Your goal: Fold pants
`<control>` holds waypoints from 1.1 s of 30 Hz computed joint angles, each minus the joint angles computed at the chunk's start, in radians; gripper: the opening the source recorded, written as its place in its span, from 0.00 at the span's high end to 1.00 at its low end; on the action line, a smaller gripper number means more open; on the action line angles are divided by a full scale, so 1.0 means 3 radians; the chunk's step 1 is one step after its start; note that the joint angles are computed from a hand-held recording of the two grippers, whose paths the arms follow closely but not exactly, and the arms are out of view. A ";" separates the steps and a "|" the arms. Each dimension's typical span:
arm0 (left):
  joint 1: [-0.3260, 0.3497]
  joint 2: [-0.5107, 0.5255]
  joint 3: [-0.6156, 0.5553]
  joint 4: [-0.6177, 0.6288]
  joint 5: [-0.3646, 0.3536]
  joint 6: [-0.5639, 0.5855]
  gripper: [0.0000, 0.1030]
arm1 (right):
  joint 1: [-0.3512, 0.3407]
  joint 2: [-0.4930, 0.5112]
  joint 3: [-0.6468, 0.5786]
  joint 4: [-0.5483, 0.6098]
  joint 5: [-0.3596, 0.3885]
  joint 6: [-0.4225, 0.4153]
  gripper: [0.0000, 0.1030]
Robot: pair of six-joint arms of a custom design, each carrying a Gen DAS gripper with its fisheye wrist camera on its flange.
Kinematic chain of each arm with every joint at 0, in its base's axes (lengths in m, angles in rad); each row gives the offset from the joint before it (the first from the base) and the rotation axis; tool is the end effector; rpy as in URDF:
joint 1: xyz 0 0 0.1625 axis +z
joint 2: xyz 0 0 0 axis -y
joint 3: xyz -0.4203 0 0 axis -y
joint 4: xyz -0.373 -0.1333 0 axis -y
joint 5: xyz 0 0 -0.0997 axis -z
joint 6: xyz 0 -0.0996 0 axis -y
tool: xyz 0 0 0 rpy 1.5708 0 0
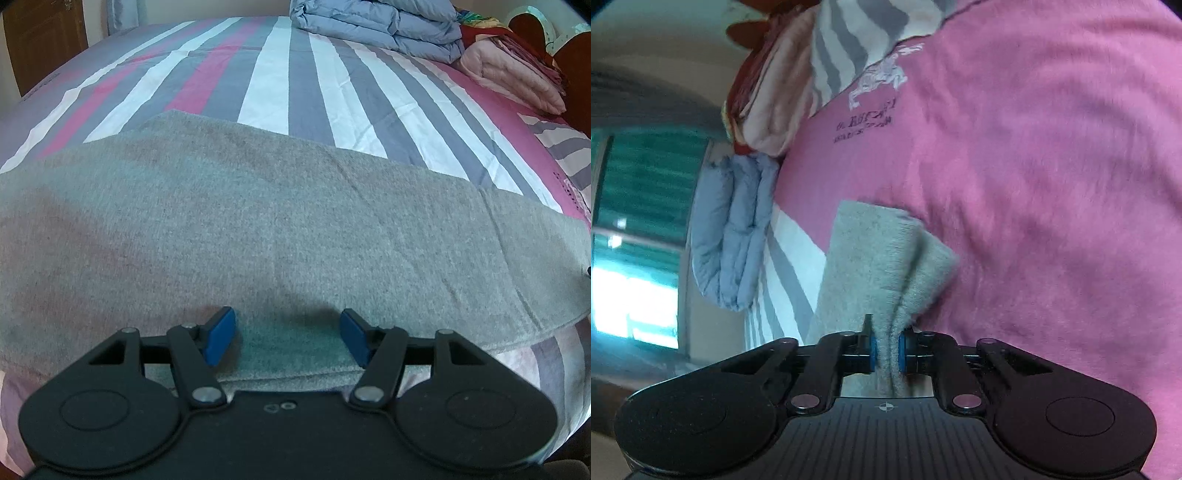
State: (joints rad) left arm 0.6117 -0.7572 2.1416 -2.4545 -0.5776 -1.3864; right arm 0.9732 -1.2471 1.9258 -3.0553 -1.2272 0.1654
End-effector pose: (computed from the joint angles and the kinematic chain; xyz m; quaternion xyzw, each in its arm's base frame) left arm -0.2324 -0.4278 -0.0109 -0.0653 0.8575 -0.3411 0.3797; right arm -0.1776 -0.5574 0.3338 0.2752 0.8662 -0.4111 0.0708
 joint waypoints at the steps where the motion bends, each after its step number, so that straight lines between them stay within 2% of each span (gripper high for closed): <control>1: 0.0004 -0.0001 0.0003 -0.0014 -0.0005 0.0017 0.47 | 0.0009 -0.0004 0.0012 -0.0036 -0.0037 -0.0011 0.90; 3: 0.0012 0.0005 0.0003 -0.0032 -0.0005 0.0035 0.47 | 0.0045 -0.0052 0.0068 -0.0154 -0.0027 -0.0127 0.90; 6: 0.0010 0.0029 -0.0010 -0.0009 0.0007 0.0025 0.46 | 0.0213 -0.0149 0.0113 -0.0236 0.0030 -0.0684 0.90; 10: 0.0009 0.0016 0.0028 -0.0120 -0.0001 0.0071 0.45 | 0.0465 -0.0231 0.0134 -0.0117 0.0147 -0.1052 0.90; 14: -0.0001 -0.0064 0.0166 -0.0432 -0.0038 0.0121 0.45 | 0.0771 -0.0207 0.0231 -0.0049 0.0150 -0.1344 0.90; 21: -0.0095 -0.0289 0.0456 -0.0639 0.0011 -0.0064 0.45 | 0.1202 -0.0066 0.0478 0.0106 0.0133 -0.1619 0.90; 26: -0.0175 -0.0635 0.0696 -0.0349 0.0087 -0.0494 0.46 | 0.1392 0.0133 0.0712 0.0095 0.0051 -0.1758 0.90; 31: -0.0183 -0.0936 0.0898 -0.0158 0.0063 -0.0814 0.46 | 0.1481 0.0477 0.0923 -0.0033 -0.0212 -0.1861 0.90; 33: -0.0147 -0.1005 0.0938 -0.0221 0.0042 -0.0843 0.46 | 0.1527 0.0613 0.0965 -0.0117 -0.0422 -0.1909 0.90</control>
